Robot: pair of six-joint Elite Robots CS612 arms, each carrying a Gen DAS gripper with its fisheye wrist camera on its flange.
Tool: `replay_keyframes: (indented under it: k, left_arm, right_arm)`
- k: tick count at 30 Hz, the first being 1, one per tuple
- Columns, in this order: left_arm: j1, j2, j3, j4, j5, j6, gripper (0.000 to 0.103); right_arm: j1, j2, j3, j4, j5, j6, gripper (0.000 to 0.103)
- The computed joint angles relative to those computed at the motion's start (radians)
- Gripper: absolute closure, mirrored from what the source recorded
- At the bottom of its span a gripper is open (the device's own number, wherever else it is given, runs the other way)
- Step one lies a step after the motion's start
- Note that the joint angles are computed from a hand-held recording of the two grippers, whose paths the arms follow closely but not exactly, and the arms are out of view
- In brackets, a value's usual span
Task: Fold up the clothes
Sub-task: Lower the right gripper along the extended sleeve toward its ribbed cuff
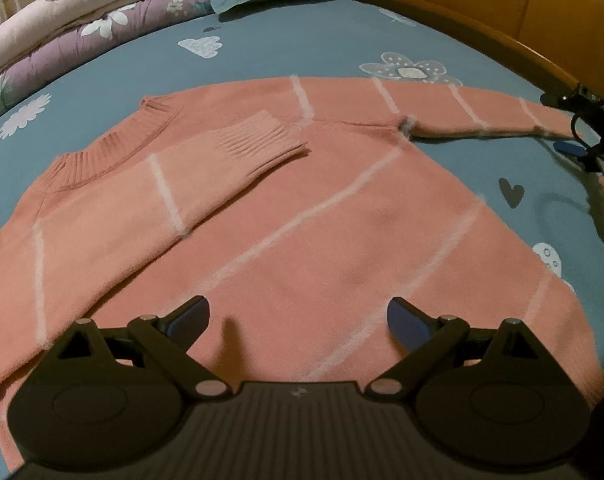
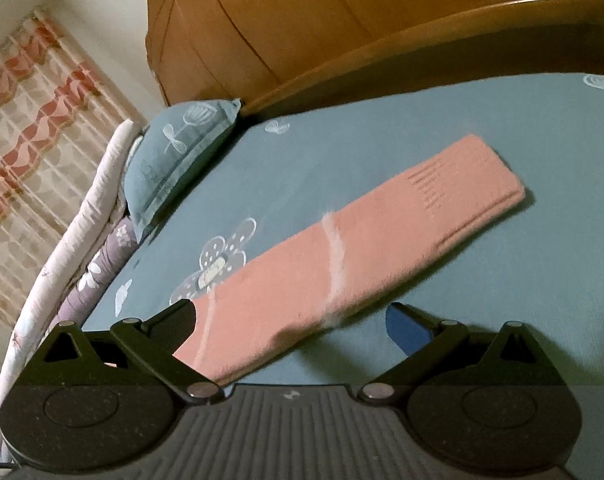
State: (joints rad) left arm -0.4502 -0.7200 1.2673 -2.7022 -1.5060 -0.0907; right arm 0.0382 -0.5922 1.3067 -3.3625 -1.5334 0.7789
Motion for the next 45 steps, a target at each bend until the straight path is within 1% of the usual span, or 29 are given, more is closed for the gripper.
replay_keyframes:
  k: [6,14,17,20,21,22,24,27,30,32,33,35,40,41,42,45]
  left_arm:
    - [-0.004,0.007,-0.013,0.010,-0.001,0.016,0.007]
    - [-0.007,0.011,-0.025,0.029,-0.002,0.033,0.007]
    - [-0.008,0.011,-0.025,0.033,-0.002,0.034,0.007]
    - [-0.007,0.012,-0.026,0.037,-0.002,0.024,0.007]
    - [-0.007,0.014,-0.028,0.040,-0.002,0.021,0.007]
    - [-0.007,0.015,-0.031,0.041,-0.001,0.020,0.007]
    - [-0.008,0.018,-0.035,0.041,-0.002,0.023,0.007]
    - [-0.008,0.018,-0.036,0.036,-0.005,0.033,0.007]
    - [-0.009,0.015,-0.031,0.030,-0.002,0.031,0.007]
    - [-0.010,0.013,-0.026,0.026,0.005,0.023,0.007]
    - [-0.010,0.012,-0.024,0.025,0.008,0.018,0.007]
    - [-0.010,0.013,-0.026,0.030,0.009,0.003,0.007]
    - [-0.014,0.010,-0.022,0.026,0.020,0.019,0.007]
    - [-0.014,0.009,-0.019,0.020,0.020,0.024,0.007]
    - [-0.014,0.007,-0.015,0.013,0.024,0.024,0.007]
    - [-0.012,0.002,-0.007,0.003,0.031,0.011,0.007]
  right_arm:
    - [-0.003,0.030,-0.035,-0.043,-0.023,-0.003,0.000]
    - [-0.009,0.081,-0.123,-0.037,-0.060,-0.034,0.000]
    - [-0.008,0.089,-0.142,-0.023,-0.076,-0.024,0.000]
    - [0.004,0.085,-0.134,-0.026,-0.108,0.015,0.000]
    - [0.012,0.088,-0.131,-0.043,-0.129,0.028,0.000]
    - [0.019,0.092,-0.133,-0.051,-0.151,0.026,0.000]
    - [0.035,0.101,-0.153,-0.034,-0.205,0.007,0.000]
    - [0.042,0.120,-0.196,-0.007,-0.230,-0.008,0.000]
    - [0.042,0.137,-0.231,0.013,-0.240,0.001,0.000]
    - [0.048,0.131,-0.227,0.025,-0.242,0.016,0.000]
    - [0.053,0.133,-0.227,0.011,-0.248,0.014,0.000]
    - [0.061,0.143,-0.239,0.013,-0.268,-0.025,0.000]
    - [0.056,0.162,-0.291,0.050,-0.246,-0.016,0.000]
    - [0.056,0.164,-0.295,0.043,-0.245,-0.003,0.000]
    - [0.055,0.165,-0.290,0.013,-0.240,0.010,0.000]
    - [0.057,0.166,-0.292,-0.028,-0.232,0.009,0.000]
